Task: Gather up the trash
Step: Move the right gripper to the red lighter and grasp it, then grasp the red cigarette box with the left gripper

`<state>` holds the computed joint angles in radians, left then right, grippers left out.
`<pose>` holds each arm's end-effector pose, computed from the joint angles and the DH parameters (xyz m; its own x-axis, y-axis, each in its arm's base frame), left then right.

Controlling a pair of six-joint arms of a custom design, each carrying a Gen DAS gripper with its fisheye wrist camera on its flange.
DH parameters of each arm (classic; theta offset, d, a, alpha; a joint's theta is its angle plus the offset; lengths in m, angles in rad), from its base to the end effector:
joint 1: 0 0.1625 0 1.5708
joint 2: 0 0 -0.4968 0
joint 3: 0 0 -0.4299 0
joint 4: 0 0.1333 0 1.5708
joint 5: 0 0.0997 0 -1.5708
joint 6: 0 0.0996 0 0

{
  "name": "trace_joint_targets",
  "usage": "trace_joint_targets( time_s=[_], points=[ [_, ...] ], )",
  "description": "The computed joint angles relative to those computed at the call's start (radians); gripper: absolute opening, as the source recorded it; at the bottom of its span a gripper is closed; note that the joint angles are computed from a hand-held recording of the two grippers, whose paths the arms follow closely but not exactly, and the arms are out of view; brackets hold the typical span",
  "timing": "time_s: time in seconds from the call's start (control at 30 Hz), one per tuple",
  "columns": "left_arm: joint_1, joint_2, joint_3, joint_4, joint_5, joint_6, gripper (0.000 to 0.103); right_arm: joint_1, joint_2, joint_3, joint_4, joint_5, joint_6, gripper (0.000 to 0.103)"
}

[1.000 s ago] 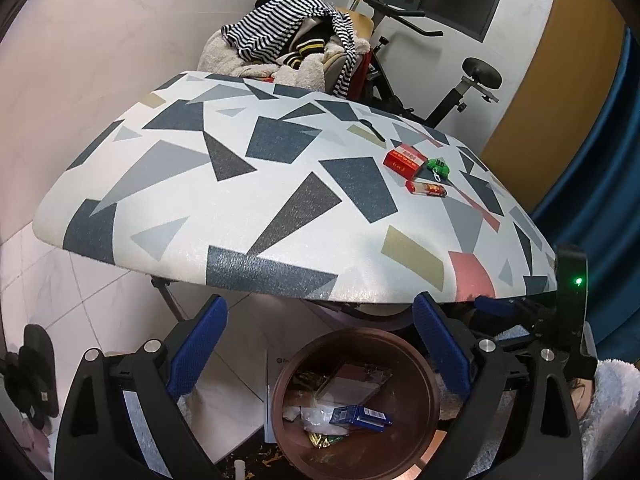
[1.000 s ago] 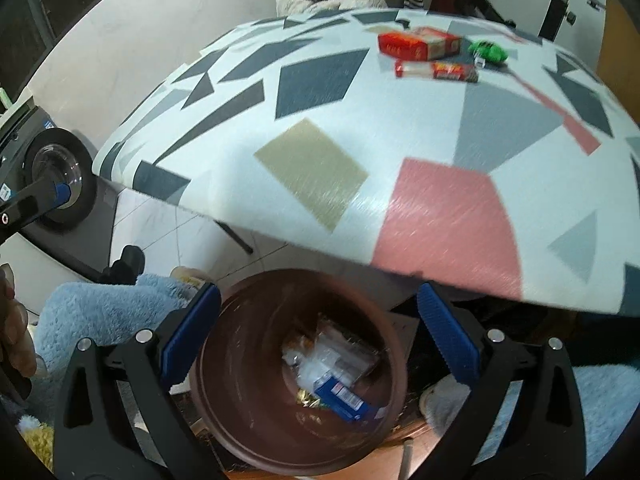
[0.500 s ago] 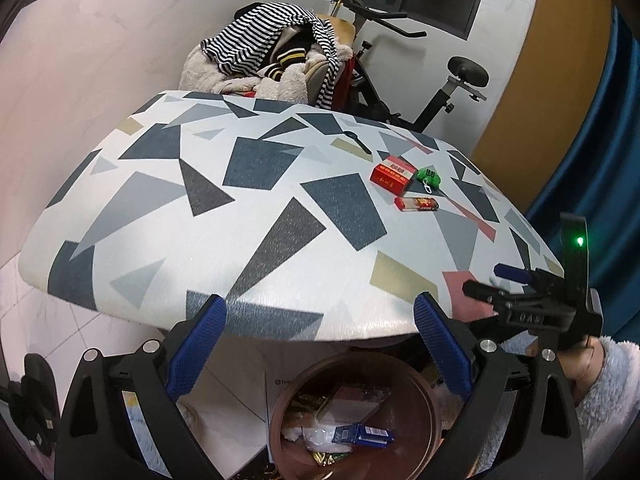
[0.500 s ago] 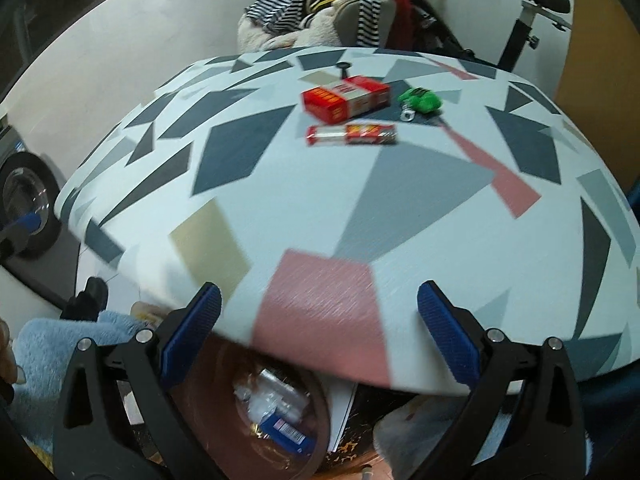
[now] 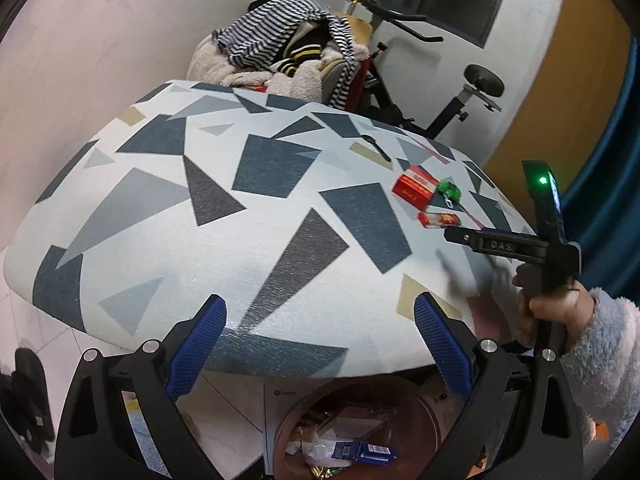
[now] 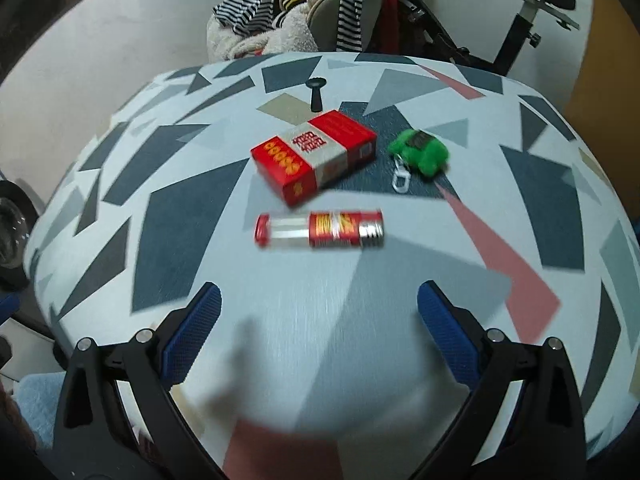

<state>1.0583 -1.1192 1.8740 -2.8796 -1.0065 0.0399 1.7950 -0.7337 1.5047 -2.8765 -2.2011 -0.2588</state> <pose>-0.1605 -0.6658 0.2958 -0.8570 0.1985 -0.4754 0.4516 0.7338 -0.5075 0.2515 -0.7674 0.1772 -0.7770 -0.1052 0.6206 -0.4036 0.8399 -0.3628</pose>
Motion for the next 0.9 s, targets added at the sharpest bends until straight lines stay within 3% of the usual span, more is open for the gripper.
trace_joint_targets(
  time_s=[0.2, 0.33, 0.53, 0.7, 0.9],
  points=[
    [0.024, 0.006, -0.018, 0.009, 0.008, -0.016, 0.093, 0.002, 0.078, -0.116, 0.051, -0.064, 0.001, 0.097],
    [0.038, 0.011, -0.030, 0.018, 0.011, -0.024, 0.093, -0.003, 0.097, -0.147, 0.085, -0.071, 0.042, 0.098],
    [0.046, 0.019, -0.041, 0.034, 0.008, -0.038, 0.093, -0.003, 0.112, -0.164, 0.083, -0.088, 0.023, 0.097],
    [0.038, 0.027, -0.047, 0.043, 0.009, -0.031, 0.093, -0.003, 0.114, -0.158, 0.048, -0.086, -0.004, 0.084],
    [0.030, 0.041, -0.066, 0.067, 0.012, -0.017, 0.093, -0.002, 0.094, -0.132, 0.036, -0.057, -0.014, 0.083]
  ],
)
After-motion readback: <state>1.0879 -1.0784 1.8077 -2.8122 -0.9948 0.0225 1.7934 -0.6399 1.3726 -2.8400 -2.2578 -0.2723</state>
